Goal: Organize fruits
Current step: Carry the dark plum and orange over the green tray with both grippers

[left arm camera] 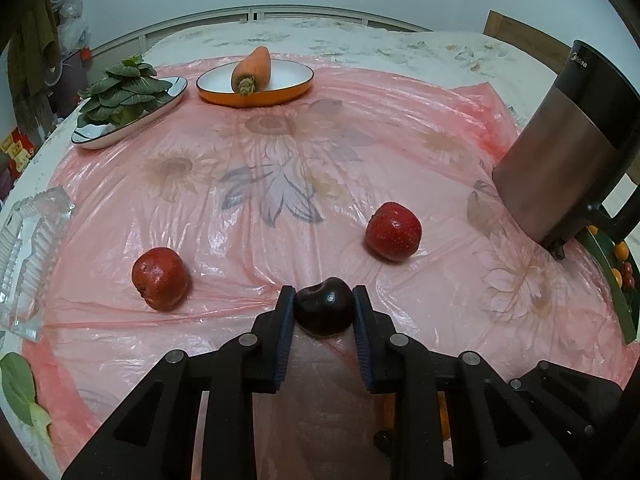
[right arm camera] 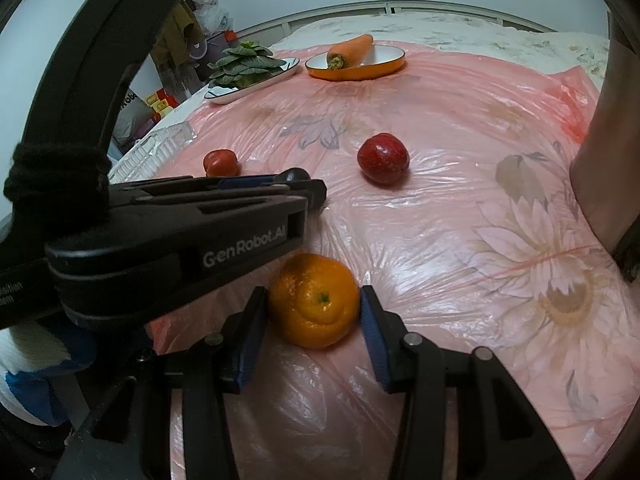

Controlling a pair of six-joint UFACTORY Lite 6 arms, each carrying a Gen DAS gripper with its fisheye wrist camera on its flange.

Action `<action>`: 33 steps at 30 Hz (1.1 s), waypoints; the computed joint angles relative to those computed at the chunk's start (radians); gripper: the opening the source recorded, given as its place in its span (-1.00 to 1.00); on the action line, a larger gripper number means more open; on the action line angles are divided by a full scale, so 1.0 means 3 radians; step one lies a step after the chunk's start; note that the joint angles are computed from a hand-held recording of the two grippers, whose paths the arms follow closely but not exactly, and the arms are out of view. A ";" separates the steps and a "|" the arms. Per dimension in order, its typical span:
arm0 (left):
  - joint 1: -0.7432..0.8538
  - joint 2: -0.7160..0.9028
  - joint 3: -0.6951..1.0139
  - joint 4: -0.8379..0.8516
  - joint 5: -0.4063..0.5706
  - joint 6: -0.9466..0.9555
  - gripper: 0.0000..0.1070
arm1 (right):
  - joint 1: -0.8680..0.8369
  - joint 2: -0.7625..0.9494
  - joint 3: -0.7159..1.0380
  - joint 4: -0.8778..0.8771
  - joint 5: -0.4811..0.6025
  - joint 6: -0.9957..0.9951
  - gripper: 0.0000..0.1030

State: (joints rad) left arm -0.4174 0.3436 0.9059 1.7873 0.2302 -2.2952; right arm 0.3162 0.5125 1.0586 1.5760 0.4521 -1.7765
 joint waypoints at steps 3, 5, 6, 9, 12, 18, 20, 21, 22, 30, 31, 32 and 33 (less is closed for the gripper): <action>-0.0021 -0.0073 -0.0060 0.0045 0.0017 -0.0075 -0.56 | 0.0007 -0.0022 -0.0014 -0.0016 -0.0017 0.0003 0.32; -0.0021 -0.0120 -0.0106 0.0102 0.0008 -0.0153 -0.56 | 0.0010 -0.0066 -0.0049 -0.0037 -0.0027 0.0011 0.32; -0.0031 -0.0137 -0.0123 0.0097 0.0015 -0.0161 -0.56 | 0.0008 -0.0086 -0.0064 -0.0060 -0.0028 0.0024 0.32; -0.0039 -0.0220 -0.0194 0.0088 0.0016 -0.0172 -0.56 | 0.0007 -0.0151 -0.0126 -0.0073 -0.0043 0.0016 0.32; -0.0030 -0.0337 -0.0289 0.0125 0.0013 -0.0239 -0.56 | 0.0005 -0.0217 -0.0193 -0.0085 -0.0052 0.0014 0.32; -0.0042 -0.0585 -0.0450 -0.0108 0.0033 -0.0078 -0.56 | -0.0023 -0.0425 -0.0371 -0.0163 -0.0056 0.0046 0.31; -0.0077 -0.0717 -0.0533 -0.0283 0.0067 0.0065 -0.56 | -0.0049 -0.0519 -0.0441 -0.0214 -0.0051 0.0074 0.31; -0.0095 -0.0752 -0.0556 -0.0341 0.0083 0.0100 -0.56 | -0.0063 -0.0575 -0.0485 -0.0237 -0.0050 0.0084 0.31; -0.0117 -0.0831 -0.0608 -0.0443 0.0106 0.0171 -0.56 | -0.0075 -0.0616 -0.0517 -0.0257 -0.0048 0.0096 0.31; -0.0412 -0.1349 -0.0946 -0.1195 0.0340 0.0629 -0.56 | -0.0292 -0.1164 -0.0936 -0.0511 0.0036 0.0243 0.31; -0.0489 -0.1396 -0.0969 -0.1342 0.0406 0.0720 -0.56 | -0.0327 -0.1236 -0.0987 -0.0555 0.0048 0.0272 0.31; -0.0556 -0.1429 -0.0986 -0.1447 0.0463 0.0778 -0.56 | -0.0355 -0.1294 -0.1026 -0.0596 0.0058 0.0298 0.31; -0.0636 -0.1468 -0.1011 -0.1533 0.0522 0.0809 -0.56 | -0.0396 -0.1381 -0.1086 -0.0652 0.0070 0.0331 0.31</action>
State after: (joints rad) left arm -0.6082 -0.0968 0.6025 1.3273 0.3868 -2.0524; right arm 0.1975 0.0983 0.7326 1.3803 0.4730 -1.6772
